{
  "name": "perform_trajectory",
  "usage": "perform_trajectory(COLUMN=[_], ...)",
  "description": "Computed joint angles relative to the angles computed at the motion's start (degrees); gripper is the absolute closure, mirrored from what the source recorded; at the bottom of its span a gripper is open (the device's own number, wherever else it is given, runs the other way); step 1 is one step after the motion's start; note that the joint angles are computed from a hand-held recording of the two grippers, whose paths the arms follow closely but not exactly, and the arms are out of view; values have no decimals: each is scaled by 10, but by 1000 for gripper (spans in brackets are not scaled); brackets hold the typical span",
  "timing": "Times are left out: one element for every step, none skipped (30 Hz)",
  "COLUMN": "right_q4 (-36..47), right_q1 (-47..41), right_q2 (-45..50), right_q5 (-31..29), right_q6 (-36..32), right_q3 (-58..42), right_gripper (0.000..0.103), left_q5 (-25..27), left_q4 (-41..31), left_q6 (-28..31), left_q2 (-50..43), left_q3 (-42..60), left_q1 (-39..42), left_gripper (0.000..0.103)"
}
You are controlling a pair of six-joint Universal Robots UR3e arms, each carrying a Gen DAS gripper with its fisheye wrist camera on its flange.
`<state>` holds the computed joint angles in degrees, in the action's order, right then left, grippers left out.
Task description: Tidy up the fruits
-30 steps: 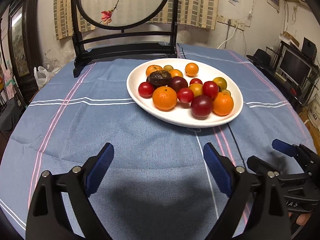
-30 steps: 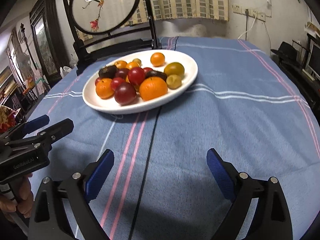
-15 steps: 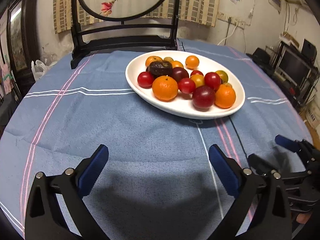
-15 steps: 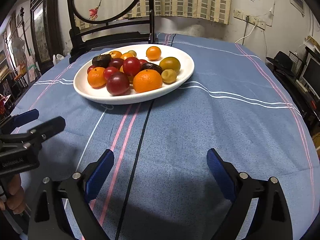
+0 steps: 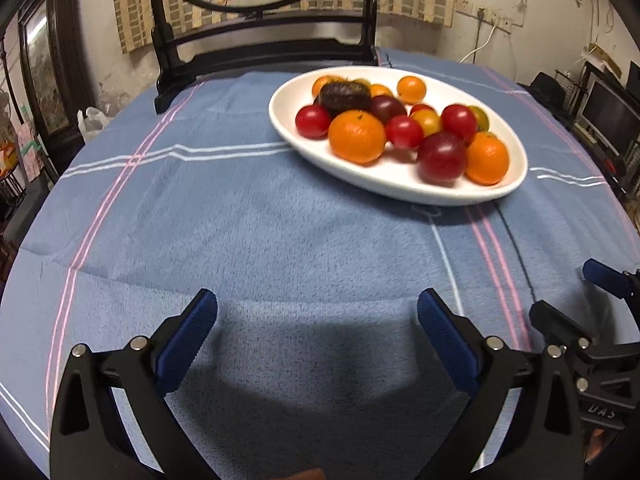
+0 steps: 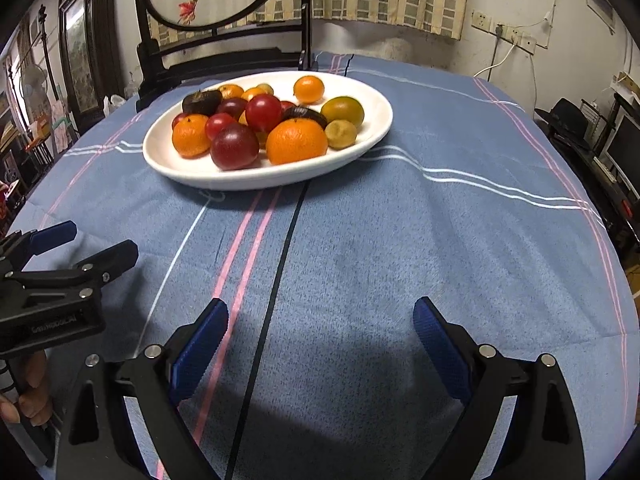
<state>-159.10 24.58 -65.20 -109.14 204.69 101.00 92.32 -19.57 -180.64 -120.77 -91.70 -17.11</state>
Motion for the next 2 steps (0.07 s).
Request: perform_trajectory(right_q4=[7, 12], right_q1=[1, 2], right_q2=[2, 5], right_q5=[-1, -1], right_q6=[0, 0], right_q3=[-4, -7], right_gripper=[8, 8], left_q5=[1, 3], left_q4=[-5, -16], left_q6=[1, 1], left_q2=[-2, -6], left_q3=[2, 7], left_q1=[0, -2], left_gripper=[5, 5])
